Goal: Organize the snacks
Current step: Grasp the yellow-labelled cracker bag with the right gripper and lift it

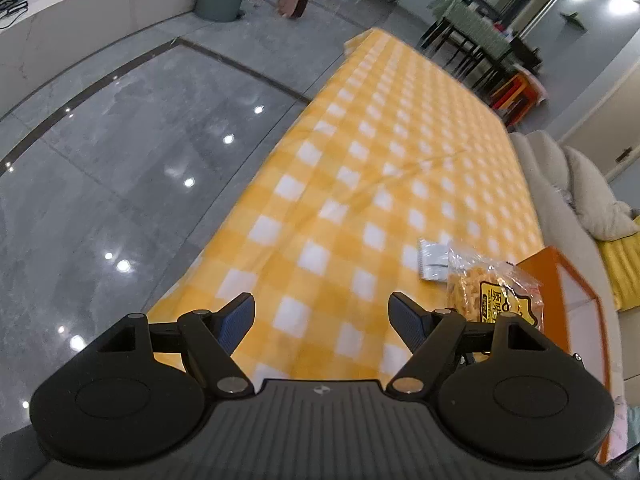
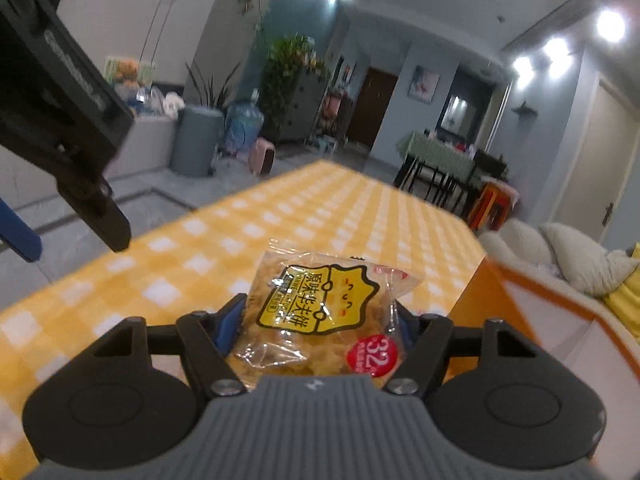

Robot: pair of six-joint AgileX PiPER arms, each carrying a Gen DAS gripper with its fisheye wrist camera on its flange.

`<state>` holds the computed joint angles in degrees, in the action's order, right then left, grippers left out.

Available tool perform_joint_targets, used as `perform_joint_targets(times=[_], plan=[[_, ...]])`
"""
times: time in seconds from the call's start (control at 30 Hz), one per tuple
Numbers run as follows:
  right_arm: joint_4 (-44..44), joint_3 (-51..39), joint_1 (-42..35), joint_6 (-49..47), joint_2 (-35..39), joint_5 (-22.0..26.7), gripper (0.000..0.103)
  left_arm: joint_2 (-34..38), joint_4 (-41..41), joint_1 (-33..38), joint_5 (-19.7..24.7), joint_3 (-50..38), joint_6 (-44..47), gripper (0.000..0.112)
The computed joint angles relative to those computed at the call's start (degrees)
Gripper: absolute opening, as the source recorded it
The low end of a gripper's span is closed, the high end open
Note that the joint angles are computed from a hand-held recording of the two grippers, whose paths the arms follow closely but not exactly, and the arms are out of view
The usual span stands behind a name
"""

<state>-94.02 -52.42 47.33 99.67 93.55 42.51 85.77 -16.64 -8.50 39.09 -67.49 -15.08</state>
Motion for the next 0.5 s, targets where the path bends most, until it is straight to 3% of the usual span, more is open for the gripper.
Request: perform_joint_targets(times=[0.1, 0.23, 0.5], plan=[[-1.1, 0.6, 1.0, 0.1, -3.0, 0.4, 0.069, -1.3, -1.2, -0.5, -1.2, 0.4, 0.3, 0.089], [-1.2, 1.4, 1.0, 2.1, -8.2, -0.2, 0.069, -3.5, 7.0, -5.0, -3.4, 0.8, -8.9, 0.089], [9.1, 4.3, -4.1, -3.1, -24.6, -7.2, 0.069, -0.8, 17.9, -15.3, 0.0, -3.8, -19.1, 0.089]])
